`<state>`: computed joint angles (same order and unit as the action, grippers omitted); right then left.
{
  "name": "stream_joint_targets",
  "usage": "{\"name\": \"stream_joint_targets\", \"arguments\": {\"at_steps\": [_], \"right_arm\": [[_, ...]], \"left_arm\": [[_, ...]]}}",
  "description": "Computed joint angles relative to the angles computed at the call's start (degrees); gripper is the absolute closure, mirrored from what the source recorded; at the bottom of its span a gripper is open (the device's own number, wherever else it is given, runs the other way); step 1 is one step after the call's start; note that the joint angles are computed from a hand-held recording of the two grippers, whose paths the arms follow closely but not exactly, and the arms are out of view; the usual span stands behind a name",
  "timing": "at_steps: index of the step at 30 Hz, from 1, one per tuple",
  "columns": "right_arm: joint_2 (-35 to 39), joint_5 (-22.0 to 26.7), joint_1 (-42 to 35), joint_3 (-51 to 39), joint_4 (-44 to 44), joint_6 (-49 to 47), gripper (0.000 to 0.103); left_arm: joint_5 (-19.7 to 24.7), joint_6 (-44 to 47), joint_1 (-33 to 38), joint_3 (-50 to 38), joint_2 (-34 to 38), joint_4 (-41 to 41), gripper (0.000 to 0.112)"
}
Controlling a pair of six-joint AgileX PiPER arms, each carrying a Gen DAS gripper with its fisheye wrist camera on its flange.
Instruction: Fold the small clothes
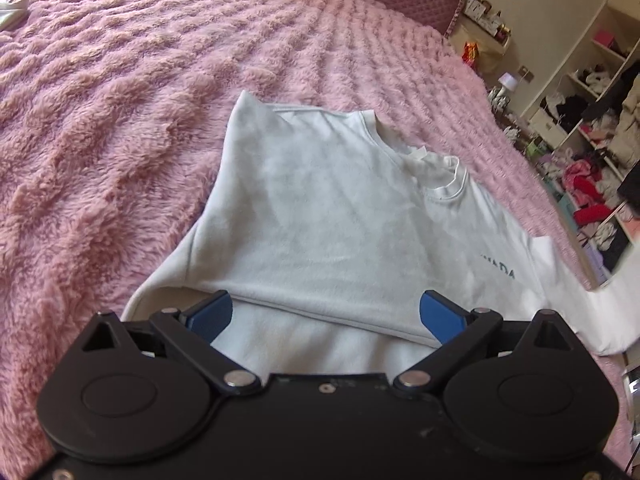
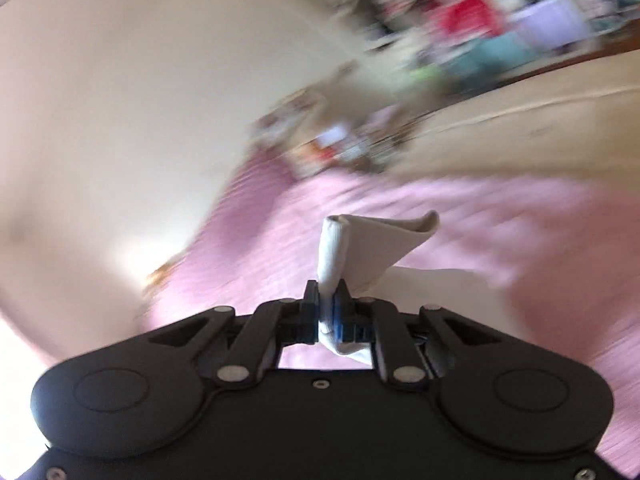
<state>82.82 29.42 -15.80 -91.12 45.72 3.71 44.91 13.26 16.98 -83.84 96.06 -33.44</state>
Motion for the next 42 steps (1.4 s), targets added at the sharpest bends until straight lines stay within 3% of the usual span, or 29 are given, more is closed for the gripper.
{"name": "stream_joint_targets", "arguments": {"at_steps": [6, 8, 9, 12, 18, 24, 26, 28, 32, 33, 34, 36, 40, 42], "right_arm": [[9.73, -5.82, 27.39, -9.7, 0.64, 0.65, 0.096], [15.32, -4.85, 33.52, -13.83, 1.66, 0.63, 0.095], [18.03, -3.9, 36.19, -15.95, -0.78, 3.01, 0.092], [24.5, 2.76, 41.58, -22.12, -14.01, 13.62, 0.069], [16.14, 2.31, 39.72, -8.0, -22.84, 17.06, 0.059], [7.85, 3.77, 25.5, 6.74, -21.99, 12.22, 0.058], [7.1, 3.96, 22.07, 9.43, -21.52, 10.52, 0.058], [5.91, 4.5, 20.03, 11.32, -20.79, 9.66, 0.058], [3.75, 4.87, 19.64, 13.45, -22.12, 11.57, 0.055], [3.57, 4.52, 20.12, 13.7, -23.49, 12.64, 0.055], [4.2, 3.9, 20.9, 13.33, -25.86, 14.44, 0.055], [4.69, 3.36, 21.61, 13.36, -28.98, 16.71, 0.054], [4.75, 3.2, 20.9, 13.8, -27.45, 17.16, 0.054], [4.41, 2.64, 20.29, 14.65, -25.54, 16.37, 0.054]], "left_arm": [[2.31, 5.94, 6.27, 4.23, -3.55, -6.39, 0.009], [2.92, 6.48, 8.16, 5.32, -4.57, -7.27, 0.009], [3.06, 7.25, 9.17, 5.77, -5.03, -8.09, 0.009], [3.38, 8.36, 11.86, 6.59, -5.83, -10.24, 0.009], [4.86, 7.49, 14.38, 5.71, -3.44, -14.44, 0.009], [1.83, 3.56, 12.05, 7.2, -1.38, -16.8, 0.011], [2.12, 1.74, 11.87, 7.9, -0.57, -17.9, 0.018], [0.96, 2.65, 11.8, 9.76, -0.67, -20.45, 0.034], [-0.96, 1.43, 10.3, 9.36, 0.19, -19.15, 0.053], [-1.71, 0.97, 9.8, 9.25, 0.15, -18.27, 0.064], [-2.9, 0.04, 9.07, 9.08, 0.04, -16.67, 0.083], [-3.48, 0.14, 8.44, 8.29, 0.14, -15.22, 0.104], [-7.53, 14.75, 10.33, 14.47, -4.96, -30.35, 0.105], [-7.51, 15.78, 10.59, 15.23, -5.28, -30.98, 0.105]]}}
